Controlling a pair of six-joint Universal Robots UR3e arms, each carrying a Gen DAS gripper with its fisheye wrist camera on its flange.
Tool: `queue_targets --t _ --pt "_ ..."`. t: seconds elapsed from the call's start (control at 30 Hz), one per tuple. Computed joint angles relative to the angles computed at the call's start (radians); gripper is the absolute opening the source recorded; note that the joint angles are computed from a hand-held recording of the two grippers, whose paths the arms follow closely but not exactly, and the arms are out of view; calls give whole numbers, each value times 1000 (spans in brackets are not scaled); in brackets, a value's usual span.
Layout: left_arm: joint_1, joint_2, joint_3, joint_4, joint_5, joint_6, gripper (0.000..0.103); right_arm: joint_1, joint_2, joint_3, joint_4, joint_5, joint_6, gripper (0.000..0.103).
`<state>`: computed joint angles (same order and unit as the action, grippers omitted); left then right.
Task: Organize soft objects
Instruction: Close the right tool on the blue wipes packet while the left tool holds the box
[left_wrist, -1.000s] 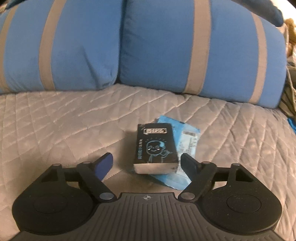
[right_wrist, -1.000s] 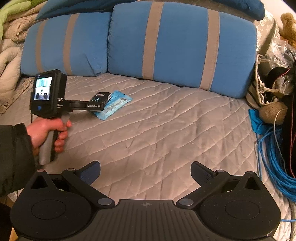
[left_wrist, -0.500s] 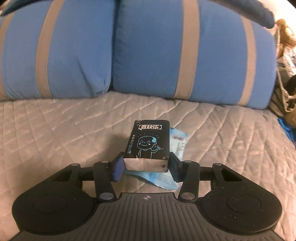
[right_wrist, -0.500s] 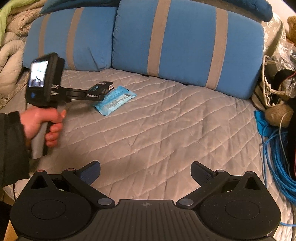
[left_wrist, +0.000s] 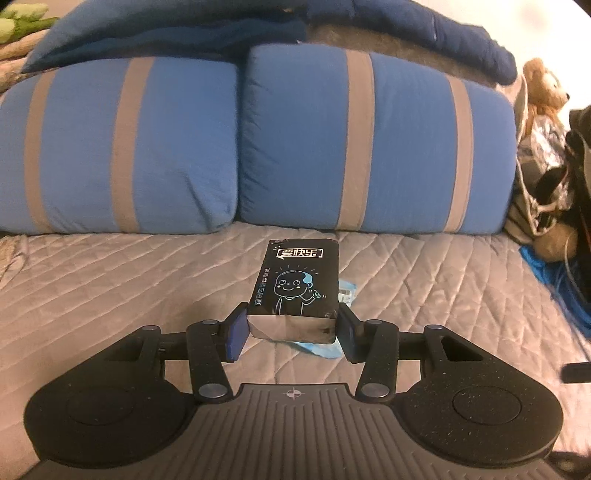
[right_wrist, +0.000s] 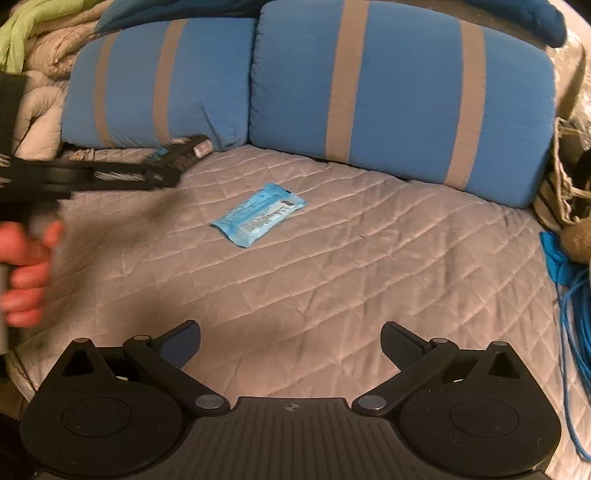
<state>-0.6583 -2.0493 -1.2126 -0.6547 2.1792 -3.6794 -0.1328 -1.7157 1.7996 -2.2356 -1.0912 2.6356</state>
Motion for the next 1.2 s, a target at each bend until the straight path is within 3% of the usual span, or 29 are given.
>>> queue_targets --t 0.23,0.43,0.73,0.93,1.2 --pt "-23 190 -151 -32 -23 -89 48 42 120 -37 -90 30 33 103" --pt "-46 259 -190 -49 -27 -133 48 82 255 -106 -147 93 100 101" --pt "-29 310 -248 -30 -73 -132 48 136 534 -313 -221 184 290 80" --pt "-24 330 -265 -19 -92 -118 48 147 747 -502 -247 225 511 64" --pt "-3 375 -293 -10 -108 -127 48 157 974 -691 -297 282 740 52"
